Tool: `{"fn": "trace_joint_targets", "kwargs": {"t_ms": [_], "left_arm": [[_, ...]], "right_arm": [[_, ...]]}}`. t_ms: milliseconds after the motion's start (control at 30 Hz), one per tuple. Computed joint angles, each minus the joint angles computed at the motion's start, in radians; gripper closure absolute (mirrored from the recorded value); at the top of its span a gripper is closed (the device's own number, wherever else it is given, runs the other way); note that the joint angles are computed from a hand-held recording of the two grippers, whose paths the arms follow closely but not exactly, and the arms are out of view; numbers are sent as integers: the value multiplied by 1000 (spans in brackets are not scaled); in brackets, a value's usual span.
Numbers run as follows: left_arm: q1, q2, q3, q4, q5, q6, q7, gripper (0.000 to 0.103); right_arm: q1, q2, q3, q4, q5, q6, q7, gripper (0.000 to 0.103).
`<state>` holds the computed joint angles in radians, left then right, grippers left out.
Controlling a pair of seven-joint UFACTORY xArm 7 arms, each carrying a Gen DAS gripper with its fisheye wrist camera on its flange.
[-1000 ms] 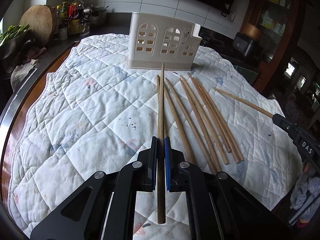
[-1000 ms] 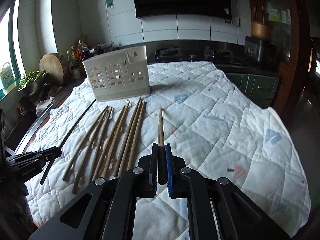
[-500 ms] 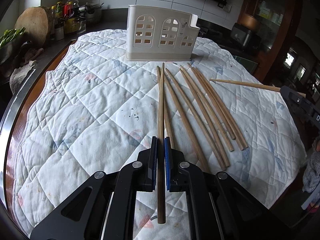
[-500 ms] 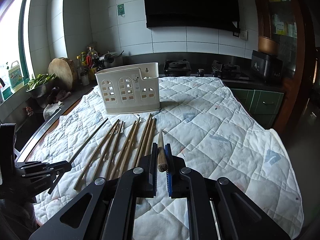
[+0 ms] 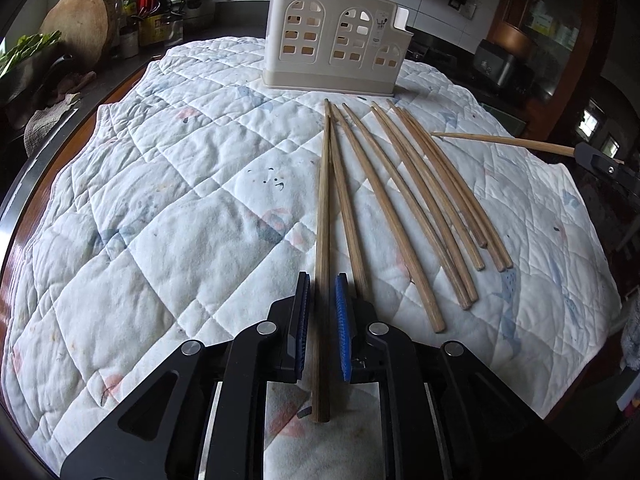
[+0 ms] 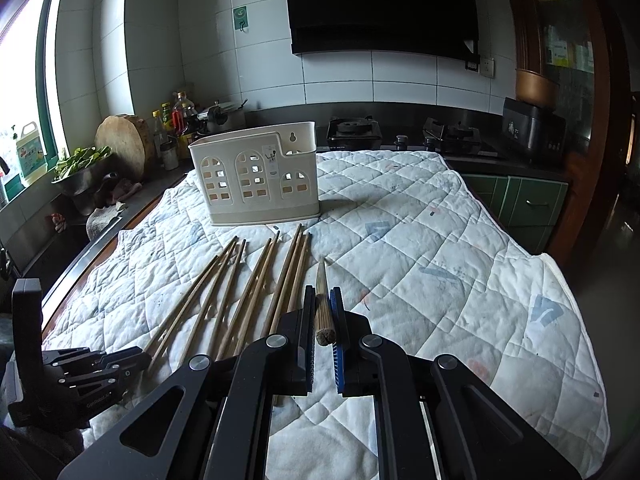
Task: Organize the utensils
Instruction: 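Lift both held chopsticks and carry them toward the white utensil holder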
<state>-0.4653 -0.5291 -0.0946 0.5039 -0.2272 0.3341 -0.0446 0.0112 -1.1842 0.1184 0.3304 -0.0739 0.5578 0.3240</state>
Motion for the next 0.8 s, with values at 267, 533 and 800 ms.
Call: {"fn": "trace_joint_targets", "kwargs": {"t_ms": [267, 533, 800], "left_arm": [[-11, -20, 7, -2, 20, -12, -29, 97], [-33, -42, 68, 82, -21, 46, 78, 97], [6, -1, 70, 157, -90, 133, 171, 97]], "right_arm": [[-5, 27, -11, 24, -7, -25, -16, 96], [-2, 100, -28, 91, -10, -69, -69, 96], [4, 127, -30, 106, 6, -83, -95, 96]]}}
